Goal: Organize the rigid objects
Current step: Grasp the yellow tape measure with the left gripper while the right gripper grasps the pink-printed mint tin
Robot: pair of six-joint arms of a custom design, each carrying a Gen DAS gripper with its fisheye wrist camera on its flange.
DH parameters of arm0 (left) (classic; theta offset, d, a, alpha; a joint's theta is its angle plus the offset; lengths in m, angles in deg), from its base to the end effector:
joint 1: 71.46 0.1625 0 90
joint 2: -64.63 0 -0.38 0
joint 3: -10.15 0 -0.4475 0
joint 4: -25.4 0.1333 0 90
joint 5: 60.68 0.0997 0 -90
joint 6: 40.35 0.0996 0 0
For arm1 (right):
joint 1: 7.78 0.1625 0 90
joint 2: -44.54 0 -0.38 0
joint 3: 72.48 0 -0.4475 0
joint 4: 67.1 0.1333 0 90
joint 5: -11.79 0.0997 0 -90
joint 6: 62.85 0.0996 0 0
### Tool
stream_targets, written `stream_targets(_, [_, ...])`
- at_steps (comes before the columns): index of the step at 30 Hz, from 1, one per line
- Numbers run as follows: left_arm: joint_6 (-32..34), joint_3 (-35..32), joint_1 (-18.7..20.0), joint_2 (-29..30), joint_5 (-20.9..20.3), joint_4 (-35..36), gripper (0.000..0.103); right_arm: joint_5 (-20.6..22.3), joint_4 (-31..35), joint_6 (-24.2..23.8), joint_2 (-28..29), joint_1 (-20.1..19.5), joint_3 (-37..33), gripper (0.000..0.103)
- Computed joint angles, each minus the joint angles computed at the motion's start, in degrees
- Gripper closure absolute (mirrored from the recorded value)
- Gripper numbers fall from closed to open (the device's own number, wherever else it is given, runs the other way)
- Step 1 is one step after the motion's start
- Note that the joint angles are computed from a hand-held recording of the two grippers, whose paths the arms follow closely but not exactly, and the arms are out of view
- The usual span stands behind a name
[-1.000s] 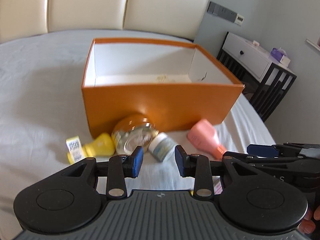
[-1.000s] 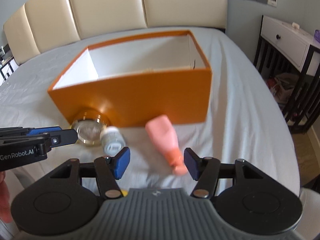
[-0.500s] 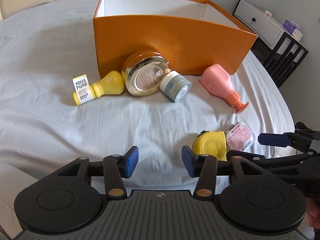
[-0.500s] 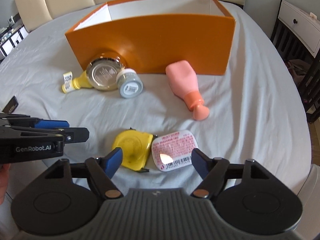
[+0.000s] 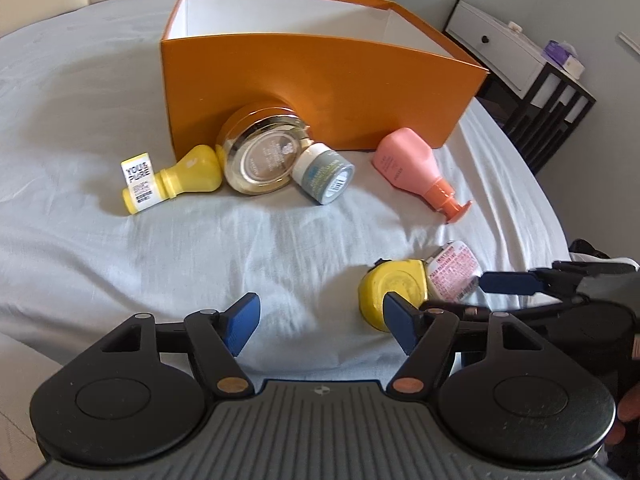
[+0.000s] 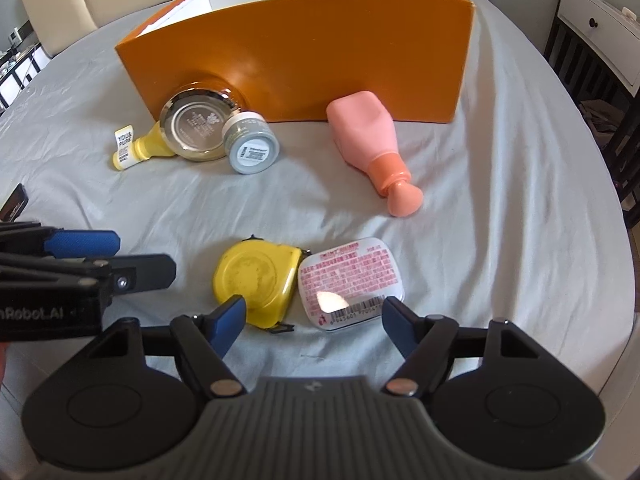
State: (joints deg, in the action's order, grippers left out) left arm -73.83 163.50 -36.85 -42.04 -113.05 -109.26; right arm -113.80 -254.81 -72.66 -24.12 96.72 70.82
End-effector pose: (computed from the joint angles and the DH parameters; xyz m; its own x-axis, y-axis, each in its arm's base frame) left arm -0.1324 -0.3272 0.1186 -0.8142 0.2407 -0.5284 0.4477 0.8398 -0.3072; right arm 0.1682 -0.3493 0.0495 -0.7928 -0.1348 0.5944 -0.3709 0.8806 -0.2949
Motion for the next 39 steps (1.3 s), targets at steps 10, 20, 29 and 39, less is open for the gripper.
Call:
stream_targets(10, [4.4,-1.7,0.8,9.0,-3.1,-9.0,0.022,-0.2,-0.3,-2.2,-2.9,-2.7,0.9,0.047])
stream_targets(20, [6.7,-4.2,1.3,18.9,-3.0,-13.4,0.029,-0.2,-0.6,-1.2,-5.3,-4.6,2.1,0.058])
stream_targets(29, [10.7,-4.7,-2.1,23.6,1.3,-13.9,0.041,0.2,0.0,-1.2,-4.9,-4.7,1.3,0.057])
stream_targets(39, [1.1,-4.6,1.8,13.6,1.9,-1.3,0.041,-0.4,0.8,-4.0,-2.7,-2.6,0.1,0.048])
